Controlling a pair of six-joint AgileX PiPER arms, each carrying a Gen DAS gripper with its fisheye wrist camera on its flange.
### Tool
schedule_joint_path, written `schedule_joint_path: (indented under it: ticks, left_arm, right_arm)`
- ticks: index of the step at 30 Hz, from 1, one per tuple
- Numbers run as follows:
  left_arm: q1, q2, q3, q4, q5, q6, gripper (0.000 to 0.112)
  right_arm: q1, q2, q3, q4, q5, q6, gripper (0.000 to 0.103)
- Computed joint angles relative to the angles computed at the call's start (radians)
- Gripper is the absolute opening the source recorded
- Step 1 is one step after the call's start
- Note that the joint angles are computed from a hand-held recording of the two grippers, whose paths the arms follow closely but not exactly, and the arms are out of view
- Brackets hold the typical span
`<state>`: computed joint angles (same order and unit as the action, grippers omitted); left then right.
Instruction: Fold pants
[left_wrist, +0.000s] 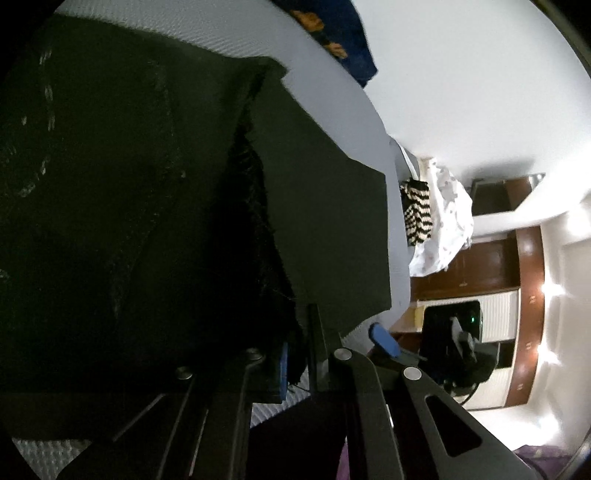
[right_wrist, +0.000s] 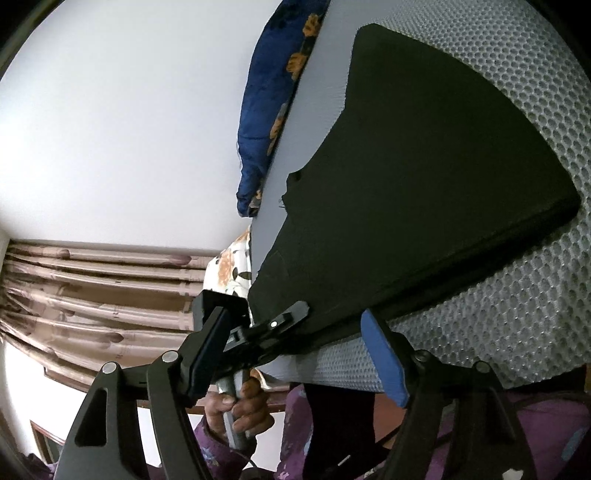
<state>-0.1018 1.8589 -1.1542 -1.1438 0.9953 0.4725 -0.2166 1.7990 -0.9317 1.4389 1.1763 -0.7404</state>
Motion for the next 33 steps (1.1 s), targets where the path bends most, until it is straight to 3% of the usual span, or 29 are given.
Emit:
schedule_joint_path:
  ticks: [7, 10, 18, 20, 22, 24, 25, 29, 33]
  left_arm:
    - [-0.023, 0.029, -0.026, 0.080, -0.002, -0.069, 0.008]
    - [-0.029, 0.022, -0.008, 0.085, -0.052, -0.067, 0.011]
    - [-0.040, 0.015, -0.054, 0.185, -0.014, -0.118, 0.019]
    - [-0.044, 0.005, -0.064, 0.187, -0.005, -0.113, 0.041]
    - [-0.047, -0.015, -0.050, 0.176, -0.025, -0.077, 0.056]
    - [-0.050, -0.038, -0.041, 0.208, -0.045, -0.088, 0.057]
    - [-0.045, -0.049, -0.043, 0.230, -0.037, -0.107, 0.058]
    - [0.030, -0.147, -0.026, 0.314, 0.004, -0.141, 0.062]
    - [0.239, -0.314, 0.038, 0.404, -0.015, -0.145, 0.078]
  right_arm:
    - [-0.007, 0.008, -0.005, -0.002, -0.002, 0.002, 0.073]
    - [-0.014, 0.008, -0.005, 0.002, 0.002, 0.006, 0.074]
    - [-0.009, 0.015, -0.038, 0.059, 0.037, -0.001, 0.076]
    - [0.010, 0.028, -0.070, 0.061, 0.022, -0.026, 0.076]
    - [0.043, 0.048, -0.115, 0.009, -0.026, -0.045, 0.076]
    - [0.085, 0.106, -0.180, -0.109, -0.040, 0.019, 0.076]
    - [0.095, 0.110, -0.179, -0.135, -0.062, 0.039, 0.069]
    - [0.079, 0.041, -0.171, -0.121, -0.060, 0.030, 0.068]
    - [0.110, -0.031, -0.210, -0.123, -0.073, 0.018, 0.070]
